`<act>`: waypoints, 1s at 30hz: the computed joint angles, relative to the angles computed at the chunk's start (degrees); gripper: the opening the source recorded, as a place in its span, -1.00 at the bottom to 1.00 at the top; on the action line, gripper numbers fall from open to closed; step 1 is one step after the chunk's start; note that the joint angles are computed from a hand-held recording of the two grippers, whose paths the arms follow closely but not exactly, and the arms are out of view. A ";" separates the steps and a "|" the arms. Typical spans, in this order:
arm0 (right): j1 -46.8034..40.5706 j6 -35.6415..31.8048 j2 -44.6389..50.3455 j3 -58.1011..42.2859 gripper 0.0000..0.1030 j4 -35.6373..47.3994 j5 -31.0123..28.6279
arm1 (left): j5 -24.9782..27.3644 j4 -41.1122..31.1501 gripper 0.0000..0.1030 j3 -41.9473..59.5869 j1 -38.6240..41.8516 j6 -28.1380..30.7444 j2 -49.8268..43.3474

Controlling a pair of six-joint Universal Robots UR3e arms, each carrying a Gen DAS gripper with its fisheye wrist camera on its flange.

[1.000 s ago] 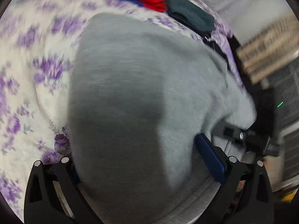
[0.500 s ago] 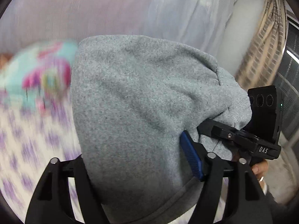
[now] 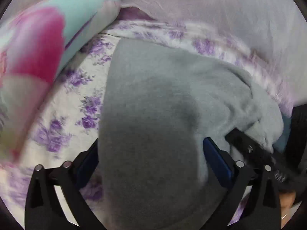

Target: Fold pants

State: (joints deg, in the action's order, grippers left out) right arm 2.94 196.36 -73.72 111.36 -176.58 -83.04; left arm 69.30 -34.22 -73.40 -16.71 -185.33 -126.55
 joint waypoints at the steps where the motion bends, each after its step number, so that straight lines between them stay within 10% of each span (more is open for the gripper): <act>1: 0.54 -0.28 0.12 -0.46 0.74 0.84 -0.98 | 0.09 -0.32 0.92 -0.03 -0.23 -0.02 0.00; 7: 3.09 1.61 -12.11 0.07 0.88 14.55 -8.76 | 7.49 -7.58 0.92 2.63 -2.30 2.07 4.42; 16: 24.37 18.89 -36.80 10.79 0.92 31.49 -30.26 | 8.94 0.52 0.90 -34.60 -2.47 6.19 39.85; 22: 52.12 39.69 -34.63 8.97 0.92 38.50 -45.69 | 11.38 -0.53 0.90 -53.48 -6.85 9.08 62.35; 30: 68.63 60.23 -25.03 3.22 0.93 46.44 -54.69 | 14.93 -3.83 0.91 -64.11 -11.01 7.15 78.93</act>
State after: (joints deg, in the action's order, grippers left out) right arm 71.57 256.60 -98.75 114.57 -130.14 -137.74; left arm 84.22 -38.05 -137.51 -27.72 -178.18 -47.62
